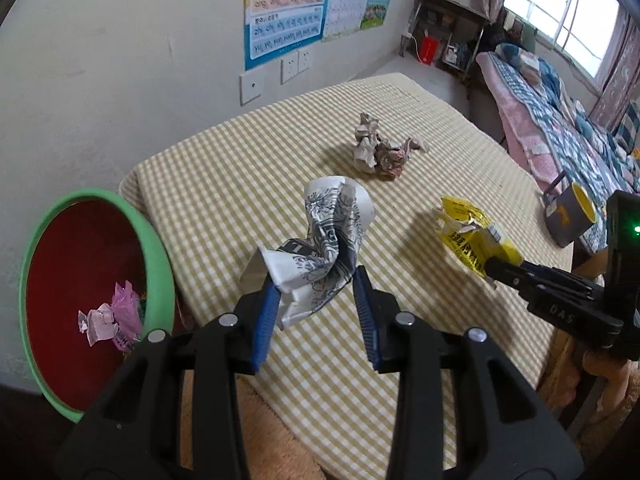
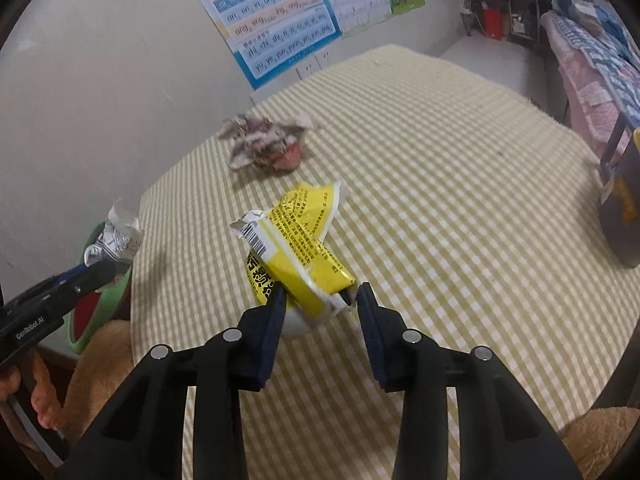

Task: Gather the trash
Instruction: 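Carry the white paper over the bin and open the left tool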

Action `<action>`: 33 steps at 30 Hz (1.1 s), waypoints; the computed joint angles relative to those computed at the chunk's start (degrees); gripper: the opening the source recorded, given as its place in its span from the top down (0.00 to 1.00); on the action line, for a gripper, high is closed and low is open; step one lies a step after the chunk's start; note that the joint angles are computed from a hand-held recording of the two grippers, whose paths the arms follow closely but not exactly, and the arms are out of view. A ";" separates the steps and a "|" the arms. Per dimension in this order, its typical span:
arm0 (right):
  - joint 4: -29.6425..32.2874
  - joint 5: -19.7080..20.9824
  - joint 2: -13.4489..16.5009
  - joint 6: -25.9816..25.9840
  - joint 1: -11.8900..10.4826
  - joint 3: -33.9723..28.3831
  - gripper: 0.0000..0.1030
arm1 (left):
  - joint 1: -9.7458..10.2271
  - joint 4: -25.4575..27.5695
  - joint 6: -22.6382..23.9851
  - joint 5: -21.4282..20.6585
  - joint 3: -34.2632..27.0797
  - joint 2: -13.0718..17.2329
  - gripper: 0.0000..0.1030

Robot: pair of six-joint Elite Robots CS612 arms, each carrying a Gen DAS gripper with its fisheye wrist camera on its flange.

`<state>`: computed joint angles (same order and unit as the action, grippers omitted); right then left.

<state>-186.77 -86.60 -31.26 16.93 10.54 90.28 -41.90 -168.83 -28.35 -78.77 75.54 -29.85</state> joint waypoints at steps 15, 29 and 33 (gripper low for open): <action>-1.50 1.91 -0.71 -1.34 2.32 -0.18 0.68 | 0.53 -4.53 -1.23 2.04 3.91 -1.70 0.66; 1.56 -0.65 0.09 -2.47 3.21 -1.73 0.68 | 3.83 -1.56 -15.00 12.38 10.83 -4.77 0.66; 1.41 -1.41 0.35 -3.85 3.60 -1.96 0.68 | 4.66 2.90 -18.39 13.55 11.48 -4.91 0.64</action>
